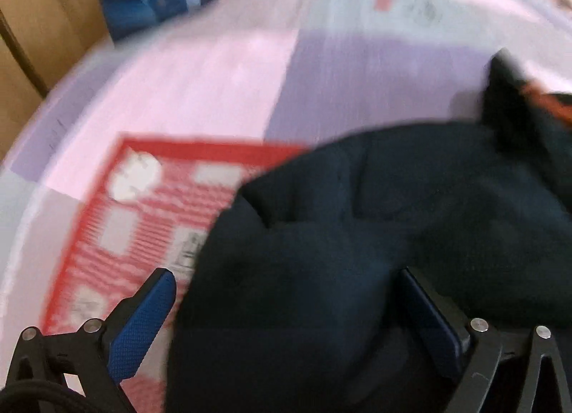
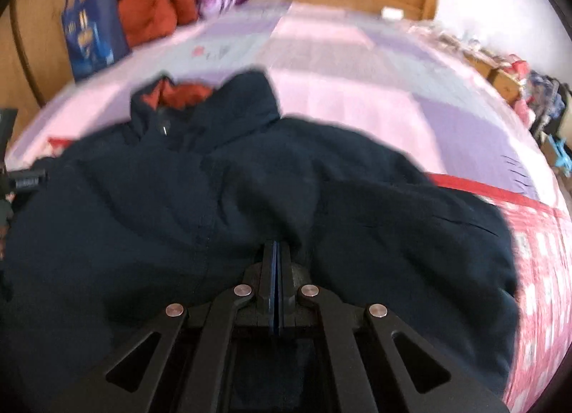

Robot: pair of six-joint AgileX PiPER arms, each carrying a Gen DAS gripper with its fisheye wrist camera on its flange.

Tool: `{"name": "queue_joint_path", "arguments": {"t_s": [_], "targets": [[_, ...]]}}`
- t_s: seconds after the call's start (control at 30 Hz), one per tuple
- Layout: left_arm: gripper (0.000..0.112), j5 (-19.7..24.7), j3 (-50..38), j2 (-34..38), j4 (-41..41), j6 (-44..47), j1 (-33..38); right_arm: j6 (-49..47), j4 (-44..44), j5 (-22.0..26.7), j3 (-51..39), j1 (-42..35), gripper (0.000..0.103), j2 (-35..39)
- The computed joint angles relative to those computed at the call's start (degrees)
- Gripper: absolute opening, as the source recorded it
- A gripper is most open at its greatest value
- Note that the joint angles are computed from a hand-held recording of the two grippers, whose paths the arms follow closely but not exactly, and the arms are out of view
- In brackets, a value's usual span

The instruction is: Fold large clothes

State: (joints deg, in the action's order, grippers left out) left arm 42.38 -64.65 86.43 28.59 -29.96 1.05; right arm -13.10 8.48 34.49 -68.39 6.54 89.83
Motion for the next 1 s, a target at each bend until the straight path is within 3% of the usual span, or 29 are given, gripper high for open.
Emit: {"name": "queue_joint_path", "arguments": {"t_s": [0.07,0.13,0.2,0.3,0.33,0.4,0.47,0.53,0.6,0.63,0.67,0.73,0.8,0.83,0.9,1.0], "targets": [[0.102,-4.4,7.3,-9.2,0.9,0.4,-2.9,-2.8,1.3,-5.5,9.0,-0.3,0.005,-9.5],[0.102,-6.4,13.6,-14.6,5.9,-1.4,-7.8,-0.5,-2.1,-6.3,14.2,0.7,0.005,-14.9],[0.103,-5.9,15.5,-13.1,6.4,0.6,-8.1,1.3,-4.3,-6.5,18.9,-0.6,0.005,-16.1],[0.103,-9.5,17.8,-12.1,-5.5,7.7,-0.3,1.4,2.9,-3.9,21.1,-8.0,0.0,-16.1],[0.103,-8.8,17.7,-12.8,-6.4,7.7,0.2,2.7,2.5,-3.5,21.1,-8.6,0.0,-17.1],[0.103,-5.9,17.7,-15.8,-2.1,2.3,-3.2,9.7,-5.4,-4.3,21.1,-5.3,0.001,-19.7],[0.103,-6.5,18.2,-19.5,0.5,-0.9,-7.8,21.0,-16.6,-6.2,20.6,1.3,0.006,-22.0],[0.103,-6.4,15.8,-19.8,5.8,-7.3,-15.0,26.4,-21.1,-6.3,17.1,6.9,0.008,-20.8],[0.103,-5.3,11.7,-15.3,7.5,-10.1,-19.0,22.9,-17.1,-5.0,11.2,10.5,0.029,-16.9],[0.103,-4.6,9.2,-12.6,6.8,-9.9,-20.0,22.1,-15.6,-4.2,7.9,12.3,0.057,-14.0],[0.103,-3.7,6.9,-9.4,6.8,-10.4,-21.1,21.3,-13.7,-3.2,4.1,14.0,0.072,-9.8],[0.103,-0.9,3.6,-3.2,9.3,-12.2,-23.3,23.8,-16.7,0.3,-1.8,16.4,0.073,-2.6],[0.103,-4.6,6.1,-1.7,7.8,-9.7,-21.2,26.4,-22.8,3.0,-5.1,16.4,0.072,3.1],[0.103,-6.9,7.9,-3.3,5.0,-7.4,-19.2,25.4,-22.4,1.6,-3.6,14.8,0.072,2.9],[0.103,-10.9,11.8,-6.5,-0.7,-4.1,-15.2,18.0,-14.8,-2.9,2.8,6.5,0.073,-0.1],[0.103,-15.0,17.0,-9.4,4.0,-7.5,-14.3,5.1,0.2,-5.6,8.5,-1.9,0.073,-2.9]]}}
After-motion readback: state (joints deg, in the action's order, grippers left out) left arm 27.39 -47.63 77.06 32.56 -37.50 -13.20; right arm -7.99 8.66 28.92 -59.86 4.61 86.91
